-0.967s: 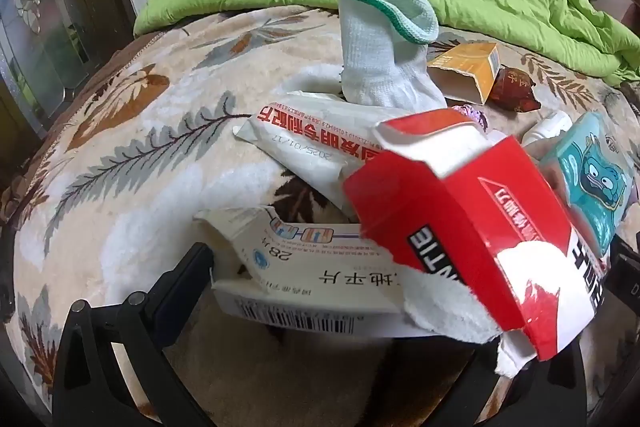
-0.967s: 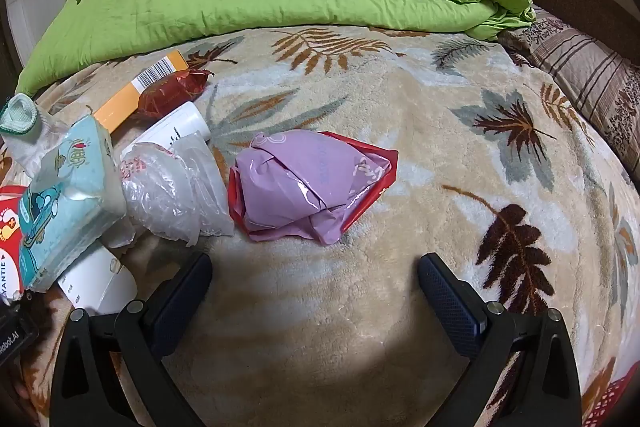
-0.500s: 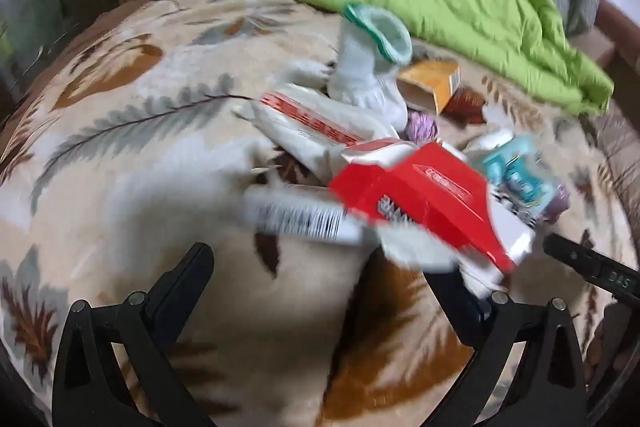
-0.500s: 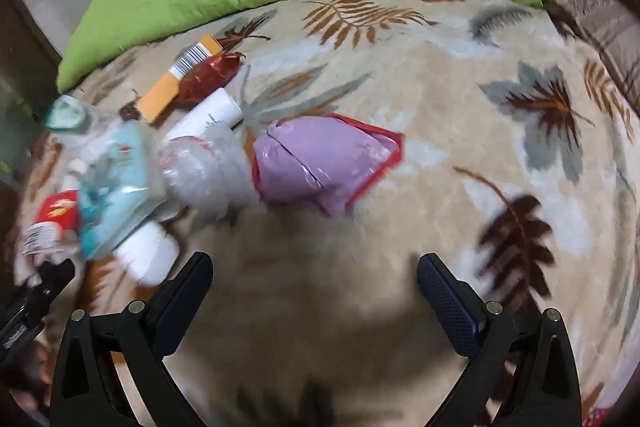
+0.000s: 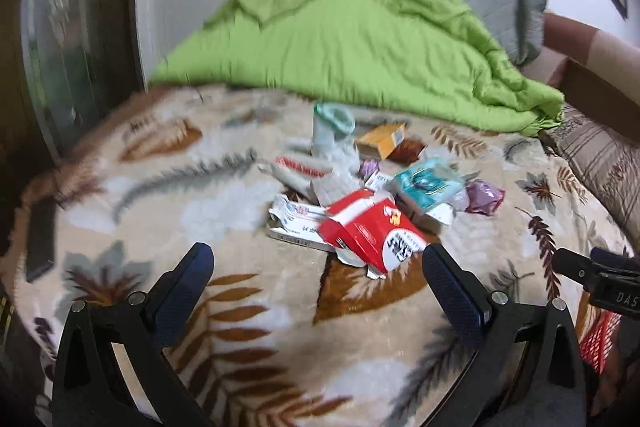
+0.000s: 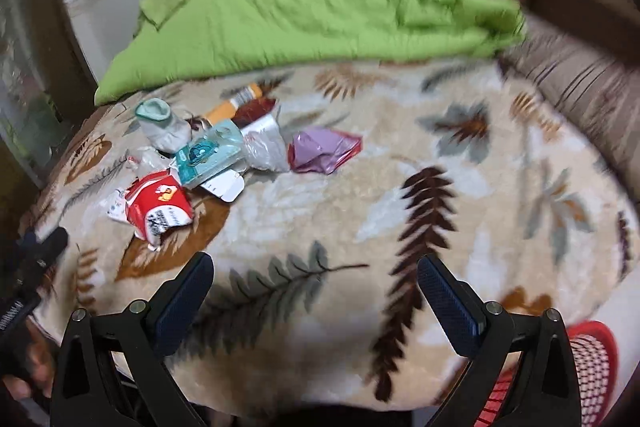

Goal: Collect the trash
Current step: 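Move both tools toward the pile of trash on the bed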

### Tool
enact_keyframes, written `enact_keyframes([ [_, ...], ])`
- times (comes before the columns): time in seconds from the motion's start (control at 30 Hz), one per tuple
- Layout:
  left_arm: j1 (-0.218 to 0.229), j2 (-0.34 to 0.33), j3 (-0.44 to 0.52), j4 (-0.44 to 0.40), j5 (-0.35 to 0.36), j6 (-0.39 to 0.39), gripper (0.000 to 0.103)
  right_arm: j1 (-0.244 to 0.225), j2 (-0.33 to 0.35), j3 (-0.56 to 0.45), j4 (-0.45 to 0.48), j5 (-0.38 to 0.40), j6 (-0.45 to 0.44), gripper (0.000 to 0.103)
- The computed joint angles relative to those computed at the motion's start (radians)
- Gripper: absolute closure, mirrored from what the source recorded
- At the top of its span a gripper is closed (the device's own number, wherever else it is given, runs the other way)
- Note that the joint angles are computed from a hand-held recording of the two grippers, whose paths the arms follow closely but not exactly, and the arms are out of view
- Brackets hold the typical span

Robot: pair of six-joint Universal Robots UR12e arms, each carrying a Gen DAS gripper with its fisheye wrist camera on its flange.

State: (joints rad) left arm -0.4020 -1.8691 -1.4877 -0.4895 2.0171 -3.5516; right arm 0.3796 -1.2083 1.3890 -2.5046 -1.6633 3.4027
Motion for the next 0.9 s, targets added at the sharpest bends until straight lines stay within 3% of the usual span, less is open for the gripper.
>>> enact_keyframes([
  [0.1,-0.034,0.026,-0.064,0.128,0.079,0.044,0.000,0.026,-0.039,0.072,-0.118,-0.089,-0.007,0.000],
  [0.27,-0.094,0.024,-0.098,0.214,0.223,0.143,0.000,0.055,-0.085,0.174,-0.299,-0.189,-0.038,0.000],
  [0.37,-0.106,0.030,-0.119,0.238,0.206,0.198,0.000,0.063,-0.094,0.204,-0.367,-0.206,-0.076,0.000],
  [0.53,-0.109,0.026,-0.121,0.243,0.185,0.212,0.000,0.059,-0.088,0.196,-0.333,-0.201,-0.060,0.000],
  [0.9,-0.090,0.028,-0.110,0.153,0.141,0.132,0.000,0.062,-0.081,0.189,-0.303,-0.205,-0.067,0.000],
])
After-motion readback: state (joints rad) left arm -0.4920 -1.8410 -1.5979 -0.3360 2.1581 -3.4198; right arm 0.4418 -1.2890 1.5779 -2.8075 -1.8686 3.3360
